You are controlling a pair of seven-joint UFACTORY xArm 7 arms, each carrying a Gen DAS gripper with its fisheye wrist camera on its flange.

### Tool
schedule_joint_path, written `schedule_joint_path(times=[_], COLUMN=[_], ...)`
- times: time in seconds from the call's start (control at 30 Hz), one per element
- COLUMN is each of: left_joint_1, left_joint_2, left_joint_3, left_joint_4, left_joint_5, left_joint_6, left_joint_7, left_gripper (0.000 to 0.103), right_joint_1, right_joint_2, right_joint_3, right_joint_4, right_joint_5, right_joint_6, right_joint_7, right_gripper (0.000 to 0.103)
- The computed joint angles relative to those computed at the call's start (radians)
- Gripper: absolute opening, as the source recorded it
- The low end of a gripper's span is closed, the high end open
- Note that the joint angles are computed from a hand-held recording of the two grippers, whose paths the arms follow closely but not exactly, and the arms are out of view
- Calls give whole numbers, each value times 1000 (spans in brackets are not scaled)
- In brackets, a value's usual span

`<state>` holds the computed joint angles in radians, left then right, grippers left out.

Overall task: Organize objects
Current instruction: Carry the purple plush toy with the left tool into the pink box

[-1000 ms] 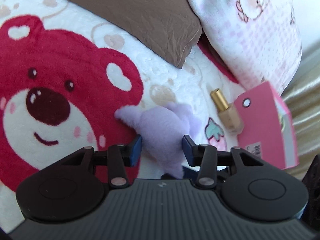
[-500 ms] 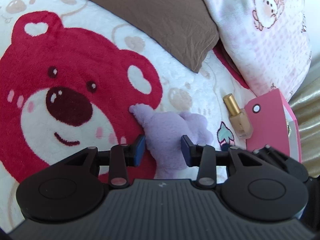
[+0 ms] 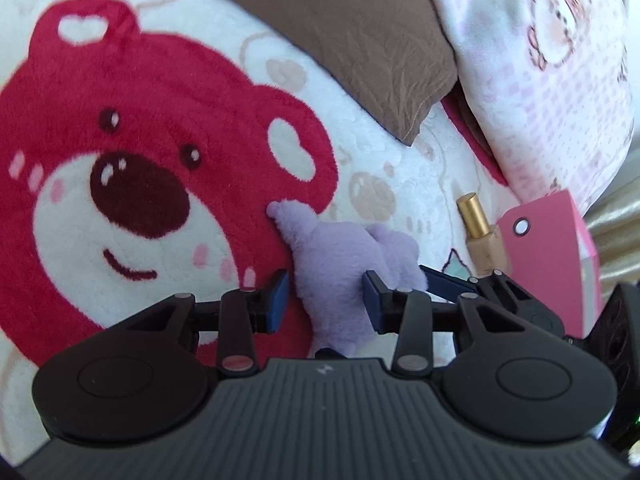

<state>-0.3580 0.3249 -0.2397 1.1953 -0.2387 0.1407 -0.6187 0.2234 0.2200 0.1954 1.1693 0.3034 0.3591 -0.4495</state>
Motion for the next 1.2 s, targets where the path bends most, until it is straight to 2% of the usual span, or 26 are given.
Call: schedule_joint_path(times=[0.03, 0.07, 0.1, 0.17, 0.23, 0.37, 0.5, 0.63, 0.73, 0.83, 1.0, 1.1, 1.2], left_joint_1=[-45, -67, -62, -23, 63, 71, 13, -39, -72, -90, -134, -154, -170], left_joint_2=[-3, -2, -1, -3, -4, -33, -67, -131, -193, -240, -279, -299, -295], left_joint_3=[48, 70, 63, 20, -82, -103, -55, -16, -5, -13, -7, -13, -21], left_joint_4=[5, 8, 9, 2, -7, -17, -10, 7, -26, -46, -41, -38, 2], left_joint_5=[51, 80, 82, 50, -43, -100, -64, -13, 21, 6, 97, 159, 210], left_joint_6=[7, 7, 3, -10, -28, -31, 15, 156, 157, 167, 162, 149, 171], left_joint_7=[-36, -59, -62, -39, 42, 88, 81, 51, 34, 52, -80, -169, -196], left_gripper=[39, 38, 36, 35, 35, 34, 34, 36, 38, 40, 40, 40, 40], right_joint_1=[-7, -13, -17, -17, -9, -16, -5, 12, 31, 47, 53, 64, 53], right_joint_2=[7, 11, 11, 5, -4, -50, -111, -193, -278, -369, -486, -549, -595], right_joint_3=[4, 9, 14, 19, 12, 14, -4, -27, -46, -56, -66, -100, -103], right_joint_4=[5, 5, 0, -15, -25, -50, -86, -120, -164, -213, -248, -265, -275], right_joint_5=[19, 37, 52, 61, 47, 79, 95, 106, 115, 63, -63, -42, -87], right_joint_6=[6, 3, -10, -35, -40, -25, -11, 60, 95, 111, 179, 212, 250], right_joint_7=[-4, -10, -17, -31, -17, -23, -1, 42, 73, 143, 232, 239, 246], right_gripper=[101, 101, 101, 99, 96, 93, 93, 93, 93, 94, 94, 94, 94])
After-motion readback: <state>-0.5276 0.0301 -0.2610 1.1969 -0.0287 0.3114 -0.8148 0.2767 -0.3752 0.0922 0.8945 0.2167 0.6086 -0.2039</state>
